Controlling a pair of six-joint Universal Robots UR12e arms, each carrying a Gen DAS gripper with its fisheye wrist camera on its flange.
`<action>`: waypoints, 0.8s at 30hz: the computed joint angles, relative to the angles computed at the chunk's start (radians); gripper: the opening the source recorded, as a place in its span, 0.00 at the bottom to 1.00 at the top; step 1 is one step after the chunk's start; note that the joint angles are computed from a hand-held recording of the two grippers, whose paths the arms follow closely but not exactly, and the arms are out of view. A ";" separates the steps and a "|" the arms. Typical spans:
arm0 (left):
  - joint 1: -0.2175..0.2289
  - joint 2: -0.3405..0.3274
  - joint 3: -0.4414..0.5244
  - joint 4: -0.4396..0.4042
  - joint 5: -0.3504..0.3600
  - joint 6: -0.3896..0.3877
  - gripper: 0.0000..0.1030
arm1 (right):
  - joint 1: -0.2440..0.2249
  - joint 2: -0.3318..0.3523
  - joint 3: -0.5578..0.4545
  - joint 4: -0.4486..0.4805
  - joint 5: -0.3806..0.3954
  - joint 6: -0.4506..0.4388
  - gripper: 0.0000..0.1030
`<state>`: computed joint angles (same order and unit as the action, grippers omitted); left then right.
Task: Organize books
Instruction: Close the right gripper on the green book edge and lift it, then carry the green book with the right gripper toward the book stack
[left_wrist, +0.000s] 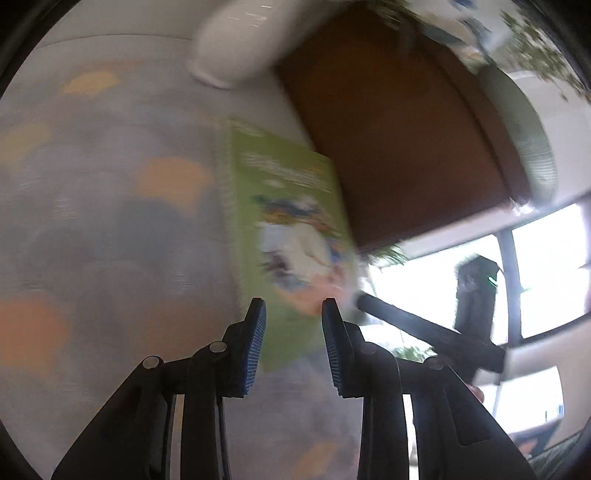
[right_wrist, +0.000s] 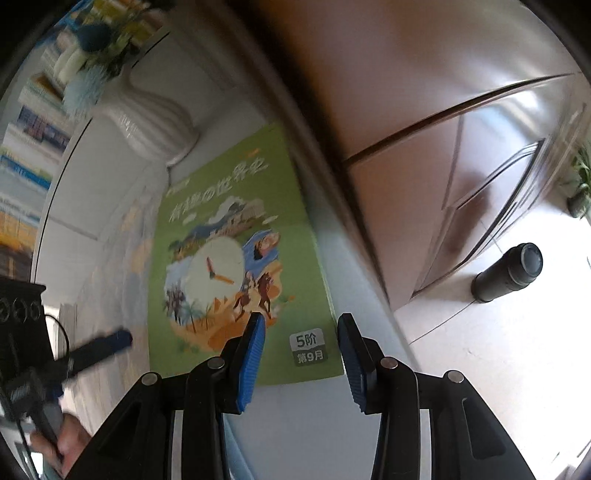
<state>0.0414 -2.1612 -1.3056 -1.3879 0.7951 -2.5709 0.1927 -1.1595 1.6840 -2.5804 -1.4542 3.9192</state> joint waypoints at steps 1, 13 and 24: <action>0.002 -0.010 0.012 -0.003 0.016 -0.012 0.26 | -0.001 0.003 -0.001 -0.011 0.037 0.001 0.39; -0.032 -0.066 0.090 0.018 0.083 -0.032 0.28 | 0.039 0.056 -0.086 0.045 -0.018 -0.016 0.40; 0.054 0.061 -0.089 0.063 0.096 -0.019 0.28 | 0.099 0.046 -0.139 0.085 0.017 -0.154 0.41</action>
